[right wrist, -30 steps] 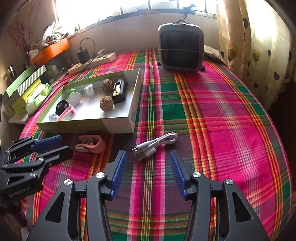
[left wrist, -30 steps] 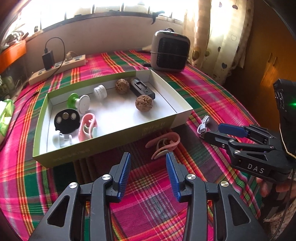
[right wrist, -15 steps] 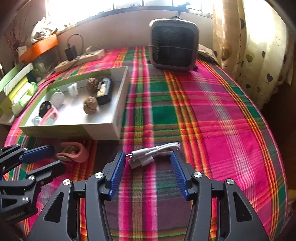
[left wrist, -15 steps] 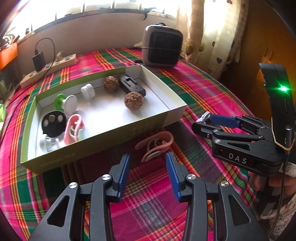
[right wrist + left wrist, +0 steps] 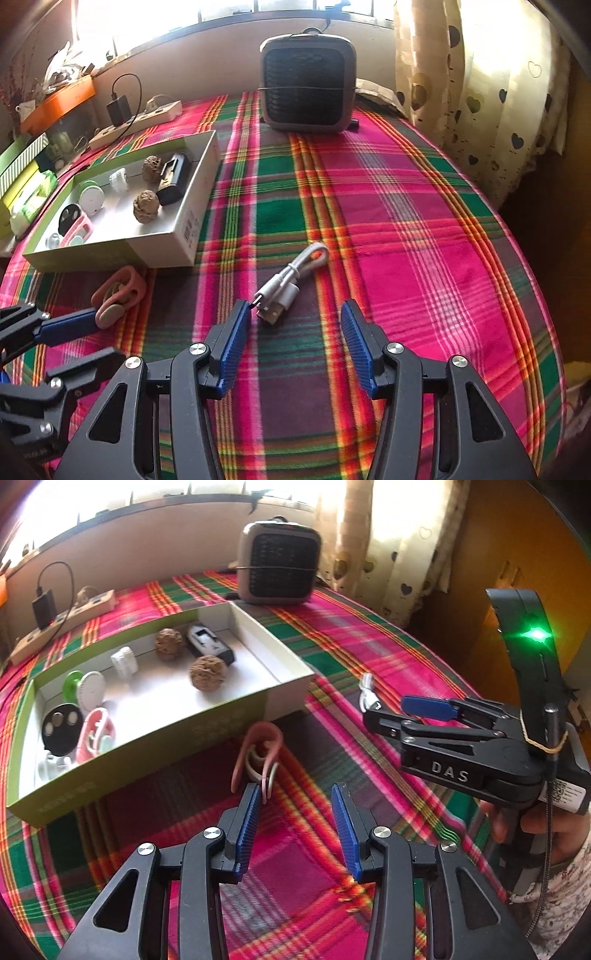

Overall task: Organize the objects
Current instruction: 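Grasp the second pink-white clip with the left tool while the right tool grasps the white USB cable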

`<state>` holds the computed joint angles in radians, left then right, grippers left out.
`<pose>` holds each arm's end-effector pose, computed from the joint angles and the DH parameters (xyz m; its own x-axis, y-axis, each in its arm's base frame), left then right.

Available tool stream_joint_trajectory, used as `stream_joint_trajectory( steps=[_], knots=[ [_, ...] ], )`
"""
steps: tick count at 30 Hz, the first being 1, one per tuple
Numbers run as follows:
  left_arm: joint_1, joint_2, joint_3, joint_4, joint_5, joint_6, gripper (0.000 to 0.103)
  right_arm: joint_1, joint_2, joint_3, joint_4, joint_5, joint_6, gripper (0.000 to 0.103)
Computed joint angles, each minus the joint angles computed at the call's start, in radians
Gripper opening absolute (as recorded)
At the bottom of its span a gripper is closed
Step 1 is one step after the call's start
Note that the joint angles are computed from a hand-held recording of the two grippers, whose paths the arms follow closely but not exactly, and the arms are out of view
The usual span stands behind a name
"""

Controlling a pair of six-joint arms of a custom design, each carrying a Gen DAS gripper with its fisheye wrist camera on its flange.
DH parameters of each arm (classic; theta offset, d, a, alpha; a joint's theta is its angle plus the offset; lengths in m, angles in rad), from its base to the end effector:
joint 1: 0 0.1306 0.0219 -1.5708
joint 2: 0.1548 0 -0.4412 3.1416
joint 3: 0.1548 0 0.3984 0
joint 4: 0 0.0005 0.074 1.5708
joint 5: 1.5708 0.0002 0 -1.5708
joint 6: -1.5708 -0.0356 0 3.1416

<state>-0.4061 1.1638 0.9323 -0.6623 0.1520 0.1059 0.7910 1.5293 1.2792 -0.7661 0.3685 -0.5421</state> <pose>0.3356 -0.1507 0.3812 -0.7625 0.2142 -0.6105 0.3993 0.8983 -0.1836 0.3709 0.3562 0.3791 -0.7855 -0.1098 -0.6091 -0.1455 0.9893 0.0094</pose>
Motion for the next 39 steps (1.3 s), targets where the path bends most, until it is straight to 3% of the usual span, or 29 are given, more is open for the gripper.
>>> stream_joint_trajectory(
  steps=[8,15,39],
  knots=[
    [-0.021,-0.028,-0.005,0.026,-0.071,0.024,0.038,-0.005,-0.017,-0.018,0.007,-0.005,-0.007,0.052],
    [-0.016,-0.016,0.005,0.021,-0.141,0.038,0.038,-0.004,-0.035,-0.041,0.058,-0.064,0.002,0.052],
    [-0.026,0.060,0.040,0.009,-0.143,0.102,0.038,-0.024,0.021,0.018,0.032,-0.020,0.028,0.052]
  ],
)
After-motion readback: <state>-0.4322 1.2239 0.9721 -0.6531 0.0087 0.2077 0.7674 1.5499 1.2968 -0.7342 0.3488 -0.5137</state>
